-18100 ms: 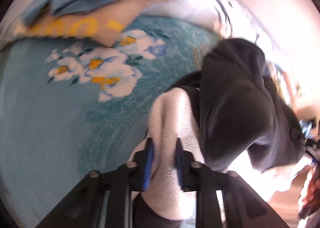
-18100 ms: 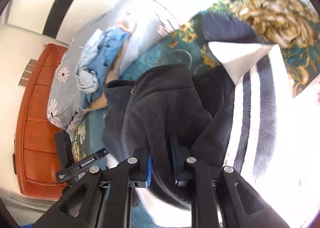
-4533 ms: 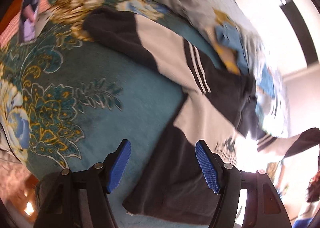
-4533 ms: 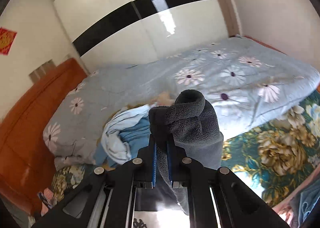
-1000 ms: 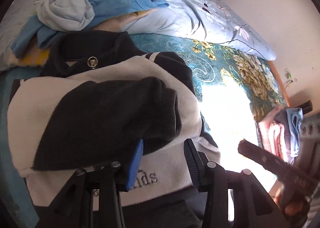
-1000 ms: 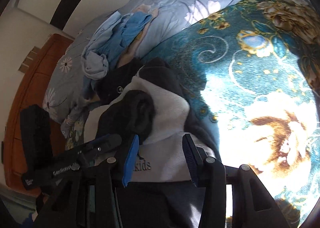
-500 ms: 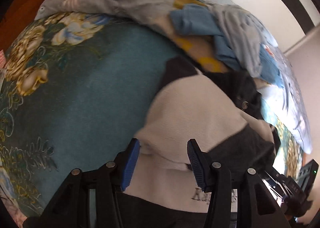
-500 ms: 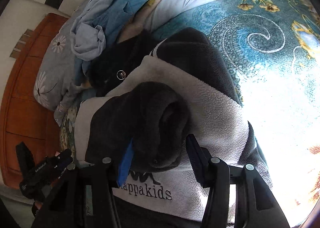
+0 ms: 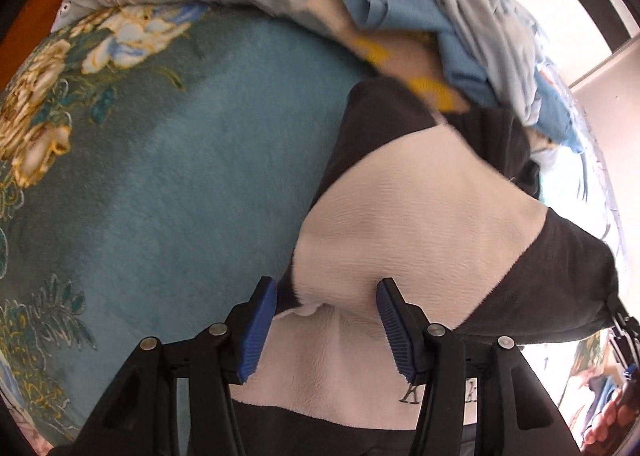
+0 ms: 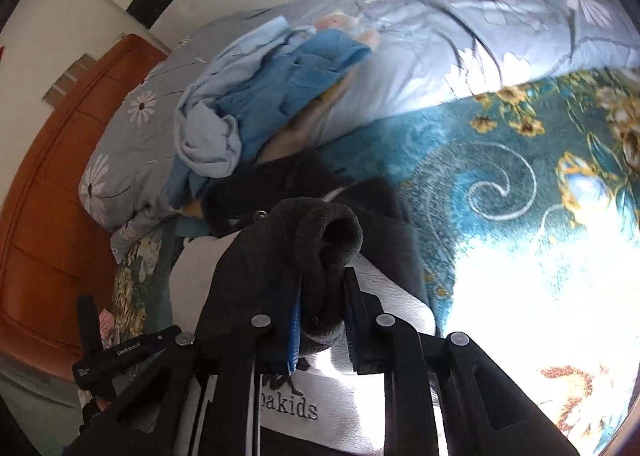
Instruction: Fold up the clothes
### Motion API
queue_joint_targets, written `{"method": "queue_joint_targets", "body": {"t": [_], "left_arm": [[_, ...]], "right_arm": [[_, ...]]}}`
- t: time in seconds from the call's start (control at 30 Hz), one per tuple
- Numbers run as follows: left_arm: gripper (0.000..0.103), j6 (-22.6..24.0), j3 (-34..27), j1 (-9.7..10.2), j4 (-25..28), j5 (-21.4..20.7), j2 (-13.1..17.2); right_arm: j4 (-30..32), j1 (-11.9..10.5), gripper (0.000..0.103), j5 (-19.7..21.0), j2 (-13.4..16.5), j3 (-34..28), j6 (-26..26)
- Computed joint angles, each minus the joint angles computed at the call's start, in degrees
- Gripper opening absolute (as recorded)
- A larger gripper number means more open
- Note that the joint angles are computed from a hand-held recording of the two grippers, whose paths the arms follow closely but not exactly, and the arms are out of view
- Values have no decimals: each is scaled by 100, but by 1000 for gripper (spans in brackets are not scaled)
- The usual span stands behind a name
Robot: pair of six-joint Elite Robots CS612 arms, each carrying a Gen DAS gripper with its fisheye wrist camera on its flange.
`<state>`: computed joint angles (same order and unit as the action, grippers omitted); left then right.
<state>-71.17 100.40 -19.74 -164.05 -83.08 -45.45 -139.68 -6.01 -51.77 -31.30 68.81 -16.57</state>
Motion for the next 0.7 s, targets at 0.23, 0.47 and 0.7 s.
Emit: {"method": "queue_joint_targets", "body": {"t": [0.23,0.47,0.7], "left_arm": [[64,1,-60,27,191,-35,55],[65,-148,38,80,-39,-305,13],[65,-122,554,-18,-738,-593,-238]], "right_arm": [[357,-31,19,-417,252,-151,366],[610,-71,23,-349,210,-170,373],[746,-297,36,-397,-252,510,-422]]}}
